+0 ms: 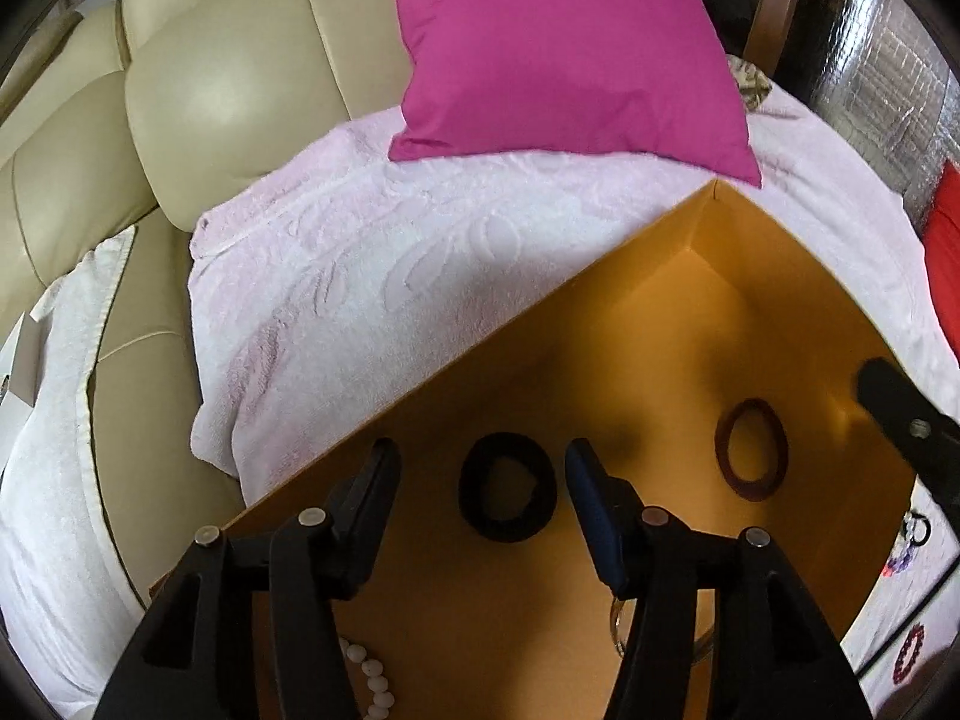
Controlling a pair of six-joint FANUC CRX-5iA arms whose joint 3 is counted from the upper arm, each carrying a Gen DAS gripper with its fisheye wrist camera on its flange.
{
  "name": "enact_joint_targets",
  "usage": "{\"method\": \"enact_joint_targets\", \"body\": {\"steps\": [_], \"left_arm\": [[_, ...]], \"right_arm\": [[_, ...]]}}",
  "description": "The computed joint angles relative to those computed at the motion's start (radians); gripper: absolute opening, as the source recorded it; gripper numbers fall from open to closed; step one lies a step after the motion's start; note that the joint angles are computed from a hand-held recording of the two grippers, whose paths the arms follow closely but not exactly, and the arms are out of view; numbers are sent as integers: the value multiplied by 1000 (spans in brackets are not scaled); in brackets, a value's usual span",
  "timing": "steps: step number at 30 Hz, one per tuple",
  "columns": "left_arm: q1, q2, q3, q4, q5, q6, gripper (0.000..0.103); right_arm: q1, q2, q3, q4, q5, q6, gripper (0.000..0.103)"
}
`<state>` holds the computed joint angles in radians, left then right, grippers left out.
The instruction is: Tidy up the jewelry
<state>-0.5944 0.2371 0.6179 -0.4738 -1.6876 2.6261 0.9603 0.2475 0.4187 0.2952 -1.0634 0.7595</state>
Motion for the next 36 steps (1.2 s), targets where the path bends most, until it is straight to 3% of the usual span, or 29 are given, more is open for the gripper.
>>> {"method": "enact_joint_targets", "body": {"steps": [6, 14, 19, 22, 26, 31, 36], "left_arm": [[-116, 39, 112, -196, -55, 6, 59], [-271, 137, 297, -391, -99, -81, 61], [-348, 184, 373, -436, -41, -129, 66], [-367, 222, 413, -407, 2, -188, 66], [-359, 265, 436, -296, 91, -270, 67], [-314, 349, 492, -120, 161, -384, 67], [-282, 436, 566, -41, 214, -438, 67]], "right_arm": [[4, -148, -159, 135, 79, -114, 39], [-38, -429, -381, 266, -10, -249, 39], [-43, -622, -534, 315, -118, -371, 39], [-35, -724, -637, 313, -141, -476, 39], [-87, -836, -780, 264, -61, -602, 39], [-245, -836, -782, 49, -3, -478, 39], [-325, -809, -773, -47, 43, -395, 38]]}}
